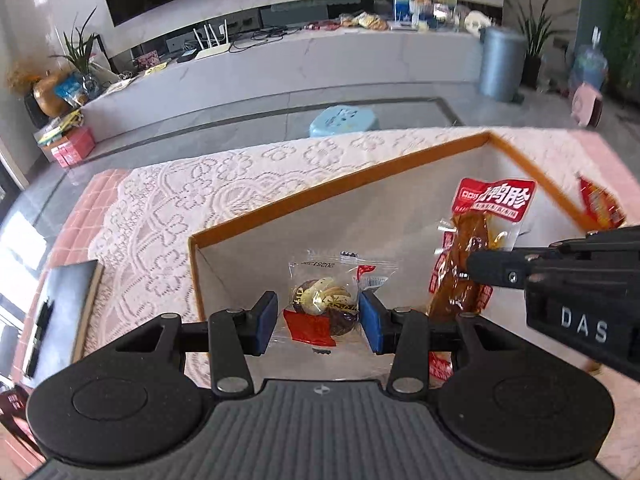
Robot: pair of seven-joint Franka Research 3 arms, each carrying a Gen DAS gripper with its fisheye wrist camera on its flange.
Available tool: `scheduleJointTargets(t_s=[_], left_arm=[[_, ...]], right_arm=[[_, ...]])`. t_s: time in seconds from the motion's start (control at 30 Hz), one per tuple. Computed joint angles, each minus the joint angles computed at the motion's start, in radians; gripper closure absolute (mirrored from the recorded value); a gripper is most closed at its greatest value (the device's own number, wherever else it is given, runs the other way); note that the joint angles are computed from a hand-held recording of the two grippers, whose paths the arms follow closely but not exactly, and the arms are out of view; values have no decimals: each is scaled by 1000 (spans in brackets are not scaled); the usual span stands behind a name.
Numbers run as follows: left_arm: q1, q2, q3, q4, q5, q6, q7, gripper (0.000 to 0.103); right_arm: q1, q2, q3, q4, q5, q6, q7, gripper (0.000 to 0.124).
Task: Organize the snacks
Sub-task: 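Carry the snack bag and meat pack over the orange box with both tools, then open both tools to release the two packs into the box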
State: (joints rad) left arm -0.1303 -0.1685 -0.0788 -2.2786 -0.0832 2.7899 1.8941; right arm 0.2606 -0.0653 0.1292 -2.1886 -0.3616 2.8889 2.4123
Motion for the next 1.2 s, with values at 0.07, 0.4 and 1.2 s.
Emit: scheduleJointTargets(t_s=[0.07, 0.4, 1.2], left_arm=[[7, 19, -3, 19, 23, -20, 5, 53], [54, 84, -38, 75, 200, -79, -96, 52], [53, 67, -16, 58, 70, -22, -90, 39]], right_arm=[[21, 31, -12, 19, 114, 2, -123, 124], [61, 165, -24, 143, 576, -54, -527, 124], [79, 270, -52, 278, 591, -222, -525, 122]])
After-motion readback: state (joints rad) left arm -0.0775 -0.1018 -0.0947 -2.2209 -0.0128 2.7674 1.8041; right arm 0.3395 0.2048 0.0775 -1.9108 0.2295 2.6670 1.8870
